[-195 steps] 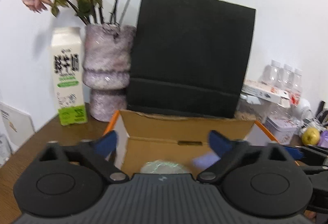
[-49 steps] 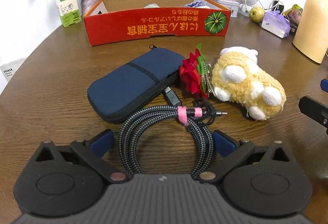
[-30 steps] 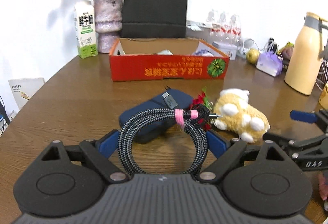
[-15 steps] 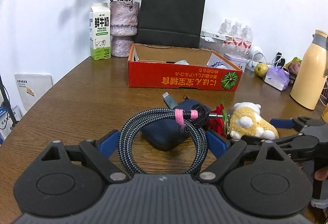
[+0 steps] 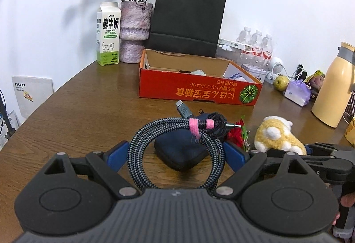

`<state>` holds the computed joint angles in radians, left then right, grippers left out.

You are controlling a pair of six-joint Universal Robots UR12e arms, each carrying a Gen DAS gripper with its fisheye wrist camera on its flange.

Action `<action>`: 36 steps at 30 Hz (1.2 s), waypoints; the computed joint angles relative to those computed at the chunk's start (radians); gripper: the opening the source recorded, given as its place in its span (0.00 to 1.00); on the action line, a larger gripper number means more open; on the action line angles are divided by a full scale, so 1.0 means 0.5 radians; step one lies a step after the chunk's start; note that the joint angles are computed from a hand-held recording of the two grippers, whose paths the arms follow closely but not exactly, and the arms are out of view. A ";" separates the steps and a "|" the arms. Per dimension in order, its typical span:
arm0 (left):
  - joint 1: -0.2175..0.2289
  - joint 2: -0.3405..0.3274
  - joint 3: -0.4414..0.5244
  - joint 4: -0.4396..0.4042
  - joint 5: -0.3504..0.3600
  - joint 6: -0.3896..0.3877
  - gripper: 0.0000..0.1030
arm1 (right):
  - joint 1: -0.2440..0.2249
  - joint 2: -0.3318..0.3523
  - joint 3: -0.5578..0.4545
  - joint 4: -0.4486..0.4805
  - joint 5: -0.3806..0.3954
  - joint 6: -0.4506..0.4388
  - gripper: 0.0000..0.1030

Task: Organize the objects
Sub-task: 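Grasp the braided cable with the left tool while the right tool grasps the plush toy, then carry the braided cable and plush toy with both tools over the red box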

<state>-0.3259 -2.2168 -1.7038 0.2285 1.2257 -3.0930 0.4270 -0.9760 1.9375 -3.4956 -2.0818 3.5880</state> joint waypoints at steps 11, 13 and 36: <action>-0.004 -0.025 0.072 0.031 -0.035 -0.023 0.88 | 0.040 0.041 -0.072 -0.110 -0.147 -0.145 0.47; -0.008 -0.032 0.090 0.034 -0.026 -0.023 0.88 | 0.039 0.044 -0.087 -0.125 -0.144 -0.167 0.47; -0.072 -0.162 0.447 -0.052 0.032 -0.102 0.88 | -0.011 0.113 -0.340 -0.215 -0.155 -0.458 0.47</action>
<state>-0.3618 -2.2979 -1.4804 0.2024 1.2415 -3.1442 0.4213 -0.9193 1.7674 -3.6033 -2.1592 3.3589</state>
